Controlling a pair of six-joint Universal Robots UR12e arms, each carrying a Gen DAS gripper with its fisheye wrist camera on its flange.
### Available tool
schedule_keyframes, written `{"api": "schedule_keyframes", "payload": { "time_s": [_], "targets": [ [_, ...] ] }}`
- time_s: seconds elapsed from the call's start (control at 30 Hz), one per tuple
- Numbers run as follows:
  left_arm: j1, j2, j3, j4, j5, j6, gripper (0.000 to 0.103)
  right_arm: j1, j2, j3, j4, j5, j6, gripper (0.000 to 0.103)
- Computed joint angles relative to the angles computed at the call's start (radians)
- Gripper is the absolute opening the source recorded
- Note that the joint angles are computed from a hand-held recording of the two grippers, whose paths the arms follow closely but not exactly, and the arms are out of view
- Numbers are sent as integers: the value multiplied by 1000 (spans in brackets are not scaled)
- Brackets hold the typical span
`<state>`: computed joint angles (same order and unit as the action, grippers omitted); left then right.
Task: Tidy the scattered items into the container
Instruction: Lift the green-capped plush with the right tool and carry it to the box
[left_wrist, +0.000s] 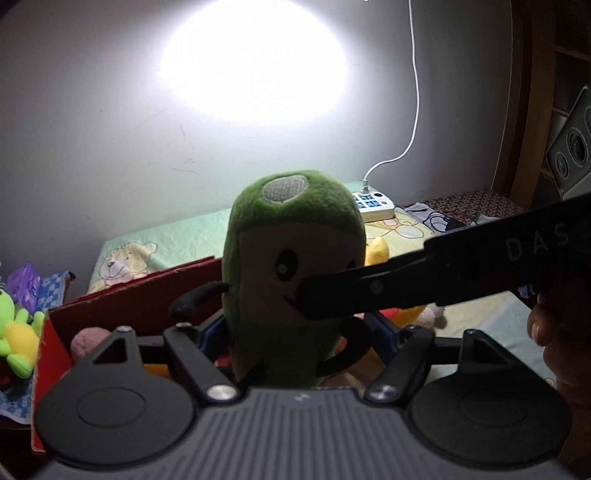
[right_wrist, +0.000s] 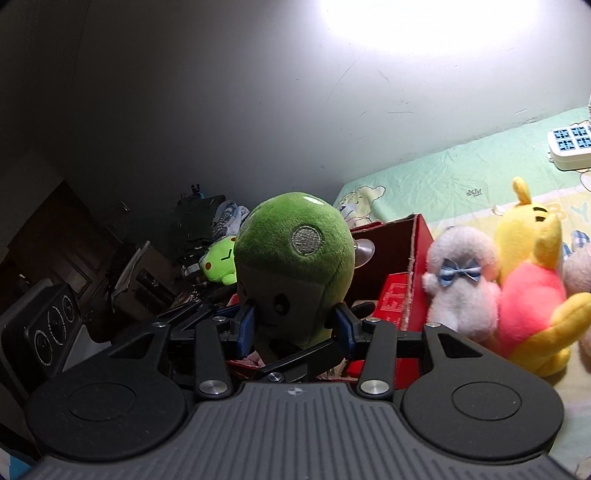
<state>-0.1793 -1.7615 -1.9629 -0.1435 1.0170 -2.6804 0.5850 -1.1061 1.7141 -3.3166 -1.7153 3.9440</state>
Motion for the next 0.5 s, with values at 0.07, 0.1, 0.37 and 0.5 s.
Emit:
{"api": "schedule_keyframes", "payload": {
  "time_s": [0.07, 0.1, 0.37, 0.5],
  "targets": [
    [15, -5, 5, 8, 0, 0, 77, 4, 25, -34, 4, -7, -5, 47],
    [20, -9, 9, 12, 2, 0, 77, 4, 37, -50, 10, -8, -4, 48],
    [58, -66, 63, -40, 17, 10, 77, 4, 117, -165, 101, -2, 33, 48],
    [71, -92, 90, -101, 14, 25, 77, 2, 138, -197, 157, 9, 65, 48]
  ]
}}
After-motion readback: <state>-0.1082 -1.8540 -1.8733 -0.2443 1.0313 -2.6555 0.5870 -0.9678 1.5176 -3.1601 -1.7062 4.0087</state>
